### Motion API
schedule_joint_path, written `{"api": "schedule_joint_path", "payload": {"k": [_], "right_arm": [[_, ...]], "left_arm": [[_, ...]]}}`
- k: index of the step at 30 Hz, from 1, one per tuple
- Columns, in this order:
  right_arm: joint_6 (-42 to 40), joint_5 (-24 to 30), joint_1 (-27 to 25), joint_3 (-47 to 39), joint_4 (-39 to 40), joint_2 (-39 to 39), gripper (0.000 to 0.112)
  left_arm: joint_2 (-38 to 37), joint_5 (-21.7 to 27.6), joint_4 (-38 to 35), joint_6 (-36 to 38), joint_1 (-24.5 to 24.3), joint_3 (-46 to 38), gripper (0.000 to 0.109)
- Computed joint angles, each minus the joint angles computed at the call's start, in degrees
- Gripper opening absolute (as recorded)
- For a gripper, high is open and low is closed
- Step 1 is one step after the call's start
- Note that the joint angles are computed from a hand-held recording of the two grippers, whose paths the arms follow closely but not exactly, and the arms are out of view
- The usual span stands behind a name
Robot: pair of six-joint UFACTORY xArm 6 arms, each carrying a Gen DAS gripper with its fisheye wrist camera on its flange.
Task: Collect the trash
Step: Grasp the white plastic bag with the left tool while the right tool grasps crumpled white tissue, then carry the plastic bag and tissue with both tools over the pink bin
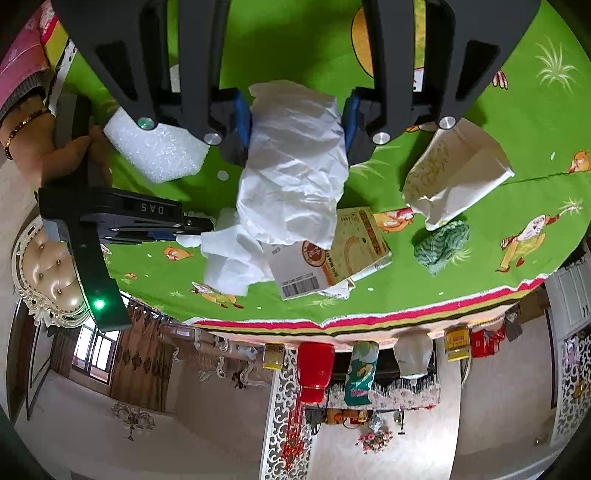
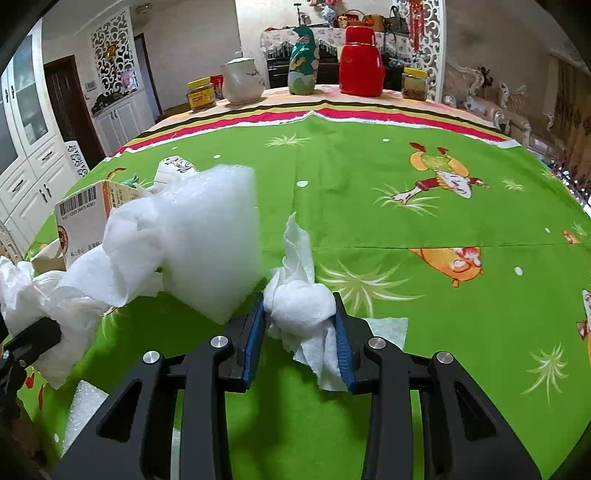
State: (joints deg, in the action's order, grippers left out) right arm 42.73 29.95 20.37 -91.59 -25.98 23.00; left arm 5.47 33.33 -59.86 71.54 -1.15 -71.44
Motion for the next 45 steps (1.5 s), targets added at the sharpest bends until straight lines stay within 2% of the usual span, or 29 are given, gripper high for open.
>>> {"api": "schedule_joint_path", "payload": {"k": [4,7,11,16,23,36,45], "right_arm": [[3.93,2.19,0.13,-0.67,-3.84,0.00,0.034],[7.16,3.81,0.41,-0.95,-7.34,-0.14,0.034],[10.06,1.47,0.86,4.76,-5.57,-4.41,0.034],[17.90,-2.03,3.85,13.15,-12.82,-13.33,0.034],[25.92,-2.53,9.93,17.38,-21.60,-18.71,0.034],[39.00,-3.65,16.91,17.90,-32.04,-17.75,0.035],[39.78,-4.31,20.52,16.63,-32.86,-16.42,0.035]], "left_arm": [[-0.05,-0.13,-3.95,2.81,0.38,-0.25,0.038],[-0.80,0.38,-4.82,2.06,1.09,0.01,0.038],[-5.57,2.13,-7.16,2.88,3.45,3.40,0.038],[-12.26,5.09,-10.61,6.13,8.21,8.70,0.038],[-17.32,9.03,-11.81,8.09,14.15,13.55,0.039],[-19.62,10.77,-10.57,9.91,20.00,18.32,0.039],[-22.62,10.36,-10.89,13.18,22.37,21.65,0.040]]}}
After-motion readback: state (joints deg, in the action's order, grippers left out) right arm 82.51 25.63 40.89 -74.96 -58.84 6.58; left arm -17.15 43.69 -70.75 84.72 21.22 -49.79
